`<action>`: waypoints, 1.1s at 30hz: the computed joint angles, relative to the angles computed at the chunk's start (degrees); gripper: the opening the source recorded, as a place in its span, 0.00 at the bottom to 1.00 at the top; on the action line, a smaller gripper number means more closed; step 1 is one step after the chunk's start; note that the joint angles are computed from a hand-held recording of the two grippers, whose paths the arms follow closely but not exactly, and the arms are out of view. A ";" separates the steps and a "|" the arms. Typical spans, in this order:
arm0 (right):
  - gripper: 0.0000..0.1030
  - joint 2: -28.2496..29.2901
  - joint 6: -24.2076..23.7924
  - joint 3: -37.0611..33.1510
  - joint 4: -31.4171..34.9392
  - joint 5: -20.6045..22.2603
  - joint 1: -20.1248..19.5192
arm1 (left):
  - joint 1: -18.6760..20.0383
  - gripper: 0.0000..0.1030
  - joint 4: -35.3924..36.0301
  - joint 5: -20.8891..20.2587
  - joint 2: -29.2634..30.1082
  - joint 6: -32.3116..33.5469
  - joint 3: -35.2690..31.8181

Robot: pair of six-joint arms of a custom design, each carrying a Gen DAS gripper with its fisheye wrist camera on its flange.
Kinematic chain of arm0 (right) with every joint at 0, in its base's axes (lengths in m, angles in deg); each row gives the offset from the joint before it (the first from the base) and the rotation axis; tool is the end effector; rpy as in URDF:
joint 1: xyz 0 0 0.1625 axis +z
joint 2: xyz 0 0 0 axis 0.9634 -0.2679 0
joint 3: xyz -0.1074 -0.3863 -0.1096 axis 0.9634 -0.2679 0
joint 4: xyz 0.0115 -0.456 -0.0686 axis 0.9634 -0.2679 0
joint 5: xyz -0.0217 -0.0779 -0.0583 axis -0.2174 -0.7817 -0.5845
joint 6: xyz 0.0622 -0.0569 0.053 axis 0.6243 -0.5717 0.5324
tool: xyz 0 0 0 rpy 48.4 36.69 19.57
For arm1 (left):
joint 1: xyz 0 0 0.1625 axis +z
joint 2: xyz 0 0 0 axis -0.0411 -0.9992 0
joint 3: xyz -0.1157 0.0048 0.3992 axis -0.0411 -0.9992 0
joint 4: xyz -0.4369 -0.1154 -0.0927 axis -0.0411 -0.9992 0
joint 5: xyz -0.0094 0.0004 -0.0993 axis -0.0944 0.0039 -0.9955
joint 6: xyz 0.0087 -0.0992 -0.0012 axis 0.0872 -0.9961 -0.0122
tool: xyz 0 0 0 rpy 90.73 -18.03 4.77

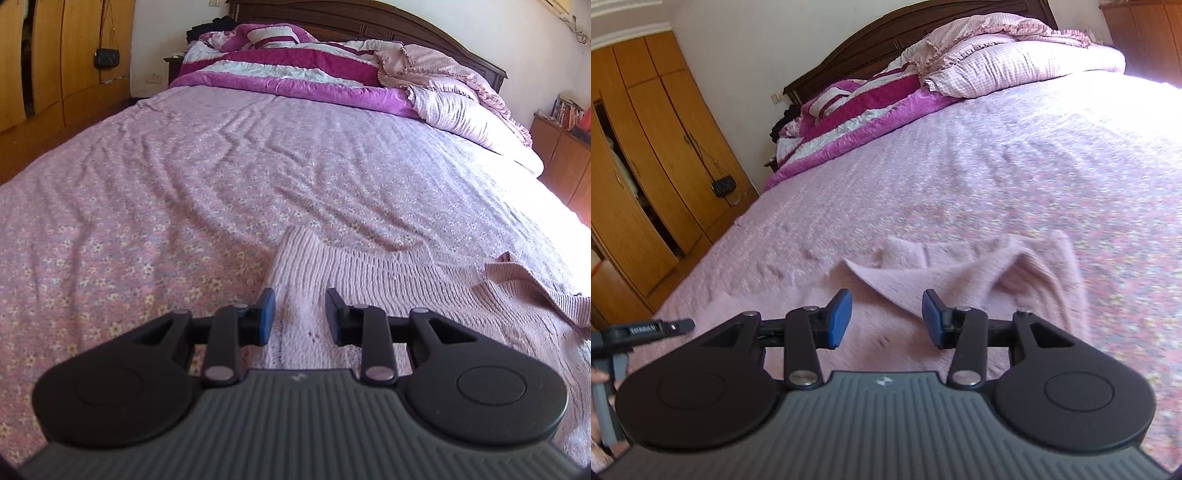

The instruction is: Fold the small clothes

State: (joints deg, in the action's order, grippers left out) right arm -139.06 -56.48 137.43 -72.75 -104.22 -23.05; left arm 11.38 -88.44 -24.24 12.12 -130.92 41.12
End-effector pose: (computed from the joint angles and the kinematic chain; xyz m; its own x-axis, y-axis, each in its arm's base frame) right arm -0.0731 -0.3771 0.4446 -0.8997 -0.3076 0.3097 -0.4364 0.6261 -0.6462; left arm -0.3672 -0.2790 0.0174 -0.7805 -0.2838 -0.5571 0.3367 0.5600 -0.7570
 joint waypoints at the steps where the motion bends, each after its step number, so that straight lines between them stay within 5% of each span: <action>1: 0.49 -0.40 -0.90 0.03 0.05 -0.08 -0.55 | -0.06 0.31 -0.16 -0.17 0.07 0.05 0.13; 9: 0.49 0.09 -5.76 -0.07 -2.13 -6.31 -1.04 | -0.09 0.31 1.17 -2.15 1.55 -1.91 0.00; 14: 0.47 3.48 3.97 -3.24 1.43 -2.33 -2.06 | -0.29 0.31 1.38 -2.29 1.56 -2.38 0.04; 15: 0.42 4.42 6.12 -3.80 1.19 -2.09 -1.77 | -0.30 0.31 1.39 -2.29 1.56 -2.44 0.05; 16: 0.21 5.47 7.85 -4.33 0.41 -2.23 -1.32 | -0.30 0.31 1.38 -2.31 1.55 -2.51 0.05; 17: 0.11 6.43 9.36 -4.85 -0.28 -2.81 -0.74 | -0.26 0.31 1.38 -2.30 1.57 -2.58 -0.01; 24: 0.10 11.99 21.38 -6.58 -10.94 -2.90 2.30 | -0.20 0.31 1.94 -2.59 1.72 -2.54 -0.39; 27: 0.18 14.93 24.25 -7.95 -15.11 -5.33 3.88 | -0.17 0.31 2.10 -2.66 1.72 -2.60 -0.50; 29: 0.47 16.40 24.45 -8.19 -18.49 -7.82 4.66 | -0.21 0.31 2.25 -2.81 1.66 -3.01 -0.52; 31: 0.61 17.33 24.17 -8.20 -21.23 -8.96 4.69 | -0.43 0.31 2.40 -2.96 1.62 -3.46 -0.44; 33: 0.62 17.09 23.62 -8.29 -20.66 -8.03 3.99 | -0.70 0.31 2.33 -3.19 1.53 -3.44 -0.35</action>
State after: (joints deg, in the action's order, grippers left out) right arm -121.97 -32.86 129.13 -93.41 -112.24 -19.06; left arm 10.68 -86.12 -27.43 13.65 -134.36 40.78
